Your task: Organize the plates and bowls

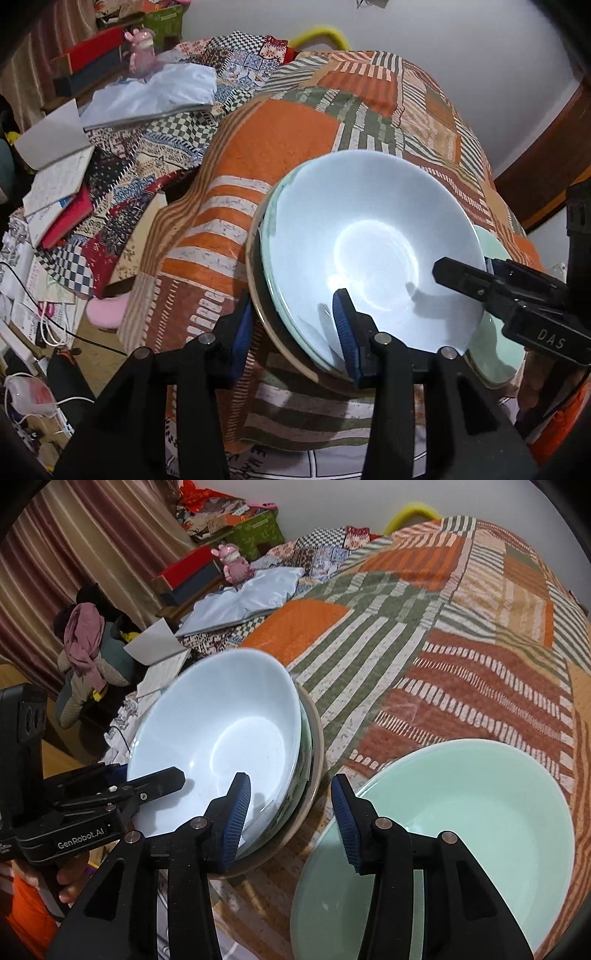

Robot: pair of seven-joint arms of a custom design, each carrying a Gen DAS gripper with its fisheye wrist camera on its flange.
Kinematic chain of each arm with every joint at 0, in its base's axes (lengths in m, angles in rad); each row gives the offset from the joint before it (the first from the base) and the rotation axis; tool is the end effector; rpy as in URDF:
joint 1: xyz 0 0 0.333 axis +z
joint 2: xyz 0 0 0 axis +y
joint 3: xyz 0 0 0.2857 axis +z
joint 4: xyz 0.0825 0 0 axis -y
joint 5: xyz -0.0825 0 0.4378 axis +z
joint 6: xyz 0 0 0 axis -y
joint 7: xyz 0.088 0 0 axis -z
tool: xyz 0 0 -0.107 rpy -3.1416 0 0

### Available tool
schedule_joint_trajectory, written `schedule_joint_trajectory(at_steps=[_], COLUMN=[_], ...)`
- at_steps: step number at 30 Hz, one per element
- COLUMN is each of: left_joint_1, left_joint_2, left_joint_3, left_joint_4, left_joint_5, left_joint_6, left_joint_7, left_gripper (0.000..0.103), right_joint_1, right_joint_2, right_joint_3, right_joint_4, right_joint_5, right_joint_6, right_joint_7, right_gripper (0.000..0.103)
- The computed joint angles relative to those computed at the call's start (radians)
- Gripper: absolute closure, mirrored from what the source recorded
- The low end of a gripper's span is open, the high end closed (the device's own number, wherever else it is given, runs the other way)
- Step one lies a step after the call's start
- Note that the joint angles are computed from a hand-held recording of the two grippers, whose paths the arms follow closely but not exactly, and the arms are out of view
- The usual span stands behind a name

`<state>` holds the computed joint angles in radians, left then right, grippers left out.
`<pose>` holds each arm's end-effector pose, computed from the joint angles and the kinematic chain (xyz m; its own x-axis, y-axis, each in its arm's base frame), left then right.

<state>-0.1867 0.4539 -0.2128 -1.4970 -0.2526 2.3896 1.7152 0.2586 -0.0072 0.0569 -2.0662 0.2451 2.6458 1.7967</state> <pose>0.7092 -0.2762 0.4152 -0.3924 -0.8818 0.2617 -0.8636 0.2553 -0.4347 0.6084 0.1919 0.4457 -0.0016 -0.9449 -0.3273 -0.8678 0.1639 -0.4692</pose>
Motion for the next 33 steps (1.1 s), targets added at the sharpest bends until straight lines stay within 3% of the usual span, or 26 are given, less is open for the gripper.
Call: schedule_joint_trajectory(at_steps=[6,22,33], left_joint_1=[0.001,-0.025,-0.023], left_joint_2=[0.041,0.033,-0.039], left_joint_3=[-0.006,0.012,-0.001], left_joint_4=[0.044,0.036,-0.033], left_joint_5=[-0.013,0.037,0.031], left_joint_6=[-0.030,0.005,0.053], left_joint_7=[0.006,-0.038,-0.039], left_gripper=[0.061,0.061,0.061], right_joint_1=[0.001,-0.004,-0.001], right_joint_2=[0.026,0.038,-0.053], right_joint_3=[0.006,0.010,-0.004], right_joint_4=[0.027,0.045,-0.032], right_joint_5=[-0.004,-0.054,-0.080], right_joint_6=[-0.016,-0.026,0.027], right_joint_7=[-0.001,0.097,0.114], right_gripper=[0.063,0.072,0.072])
